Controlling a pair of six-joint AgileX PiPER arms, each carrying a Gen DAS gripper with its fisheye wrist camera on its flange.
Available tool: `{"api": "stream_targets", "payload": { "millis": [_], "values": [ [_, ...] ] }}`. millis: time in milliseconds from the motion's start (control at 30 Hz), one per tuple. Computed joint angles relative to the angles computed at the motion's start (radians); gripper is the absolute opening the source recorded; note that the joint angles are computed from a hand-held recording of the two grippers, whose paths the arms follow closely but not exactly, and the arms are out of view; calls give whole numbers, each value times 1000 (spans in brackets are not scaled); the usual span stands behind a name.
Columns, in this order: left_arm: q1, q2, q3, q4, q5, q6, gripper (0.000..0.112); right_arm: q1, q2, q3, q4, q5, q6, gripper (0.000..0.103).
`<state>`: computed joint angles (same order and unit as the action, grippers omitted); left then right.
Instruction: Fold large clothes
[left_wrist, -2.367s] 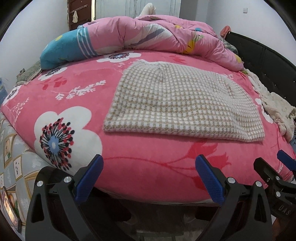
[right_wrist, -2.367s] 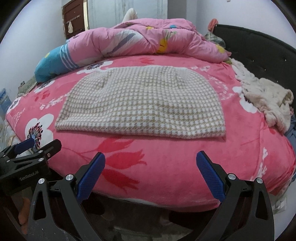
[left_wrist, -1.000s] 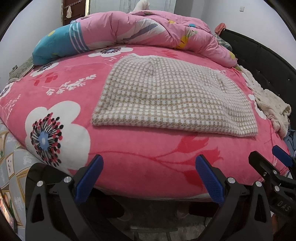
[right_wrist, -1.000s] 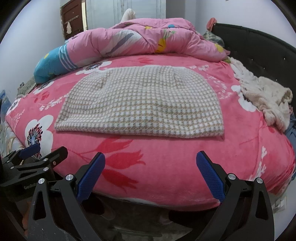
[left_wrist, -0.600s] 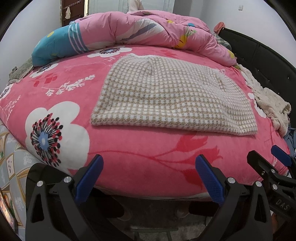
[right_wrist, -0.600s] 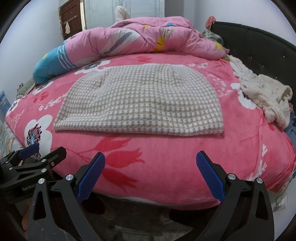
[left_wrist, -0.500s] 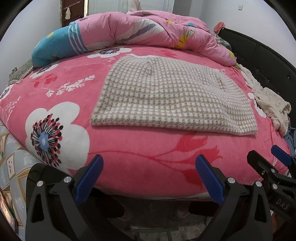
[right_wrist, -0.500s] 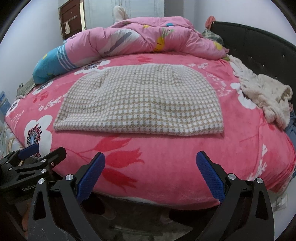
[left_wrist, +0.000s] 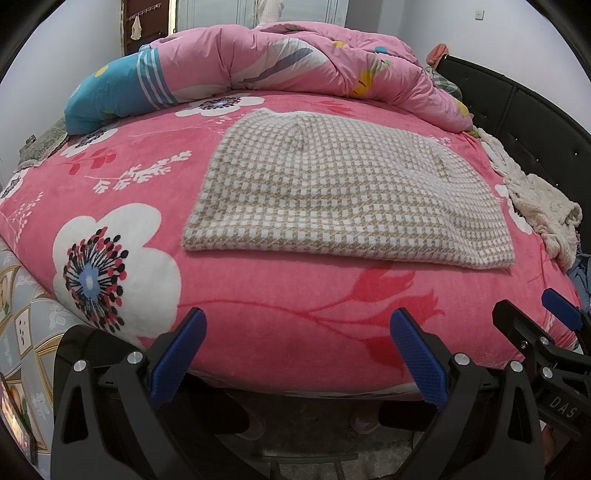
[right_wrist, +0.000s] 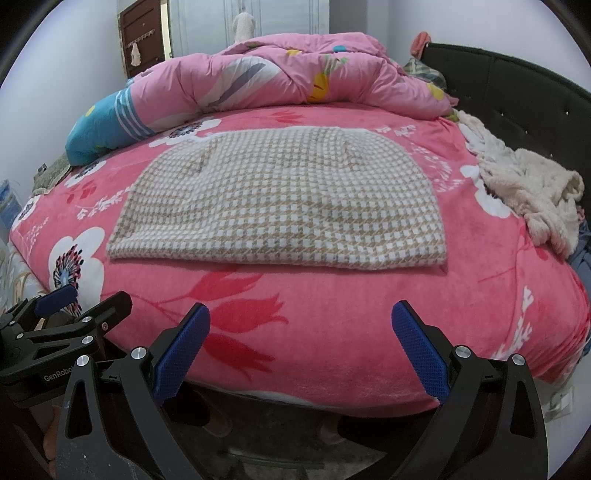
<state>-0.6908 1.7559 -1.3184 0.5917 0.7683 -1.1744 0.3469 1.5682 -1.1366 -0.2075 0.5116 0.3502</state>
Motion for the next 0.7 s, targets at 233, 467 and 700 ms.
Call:
{"api": "stream_targets", "payload": {
  "millis": [233, 467, 700],
  "values": [
    [5, -2, 2, -1, 0, 8, 98, -4, -5, 4, 8, 0, -13, 95],
    [6, -3, 2, -1, -1, 8, 98, 2, -2, 1, -2, 2, 3, 95],
    [4, -4, 4, 4, 0, 3, 98, 2, -3, 1, -3, 3, 1, 95]
  ]
}}
